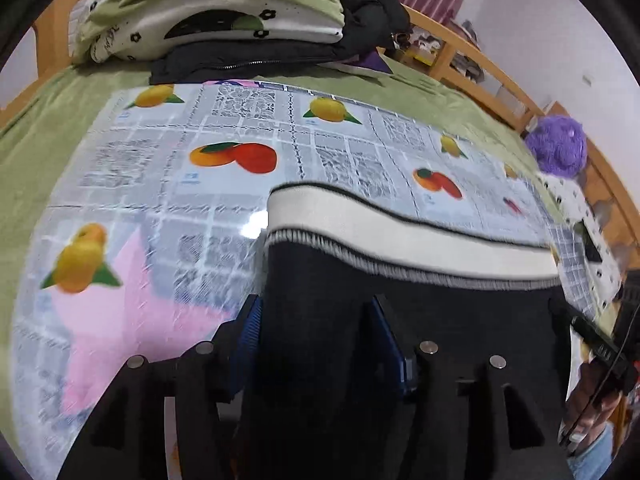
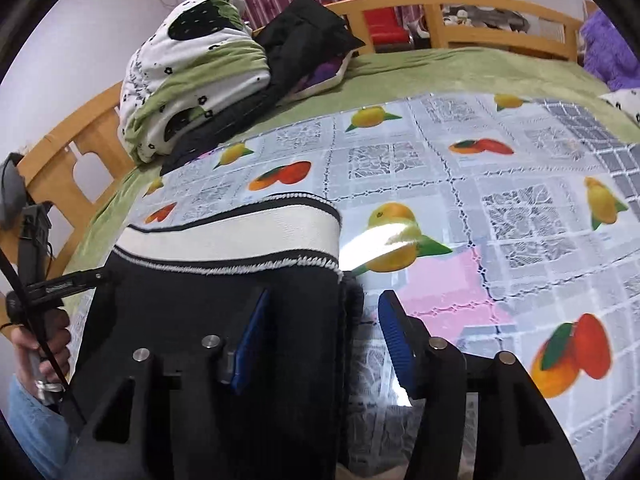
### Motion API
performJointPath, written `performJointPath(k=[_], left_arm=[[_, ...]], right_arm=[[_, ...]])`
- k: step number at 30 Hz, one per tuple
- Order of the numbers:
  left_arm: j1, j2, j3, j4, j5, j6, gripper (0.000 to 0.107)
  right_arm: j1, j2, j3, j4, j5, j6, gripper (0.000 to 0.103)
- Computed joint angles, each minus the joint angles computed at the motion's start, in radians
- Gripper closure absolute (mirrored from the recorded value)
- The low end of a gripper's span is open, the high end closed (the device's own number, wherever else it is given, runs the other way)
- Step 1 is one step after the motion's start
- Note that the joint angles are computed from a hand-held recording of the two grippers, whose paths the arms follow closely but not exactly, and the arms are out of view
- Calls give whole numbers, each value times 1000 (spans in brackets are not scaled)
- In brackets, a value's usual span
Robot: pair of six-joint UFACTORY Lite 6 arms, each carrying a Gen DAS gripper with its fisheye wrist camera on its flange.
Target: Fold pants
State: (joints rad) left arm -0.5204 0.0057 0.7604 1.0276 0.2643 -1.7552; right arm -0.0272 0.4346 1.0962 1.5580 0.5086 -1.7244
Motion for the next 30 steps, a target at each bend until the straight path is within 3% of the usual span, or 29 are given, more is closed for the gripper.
performJointPath(k=[6, 10, 13, 16, 19, 23, 25, 27, 30], left_arm=[[-258, -289, -191, -169, 265, 15, 54], [-553, -478, -329, -242, 475, -150, 54], [-780, -514, -372, -253, 572, -308, 54], [-992, -463, -383, -218, 591, -473, 52], [-1067, -312, -311, -212, 607, -491, 45], [-1049, -211, -286, -164, 605, -575, 45], [-1023, -132, -243, -192, 579, -498, 43], [-1040, -66, -191, -220, 616, -427, 43], [-1058, -54, -186, -205, 615, -427, 31]], right_arm=[[-26, -236, -242, -6, 4, -117, 54], [-42, -348, -356, -115, -23, -48, 54], [-78, -462, -481, -148, -23, -59, 54], [-78, -524, -561, -222, -51, 5, 55], [-109, -610, -647, -255, -58, -13, 55], [-205, -658, -697, -306, 21, 13, 54], [-233, -612, -687, -312, 64, 40, 55], [-231, -581, -695, -268, 66, 16, 55], [-220, -582, -708, -221, 62, -10, 54]])
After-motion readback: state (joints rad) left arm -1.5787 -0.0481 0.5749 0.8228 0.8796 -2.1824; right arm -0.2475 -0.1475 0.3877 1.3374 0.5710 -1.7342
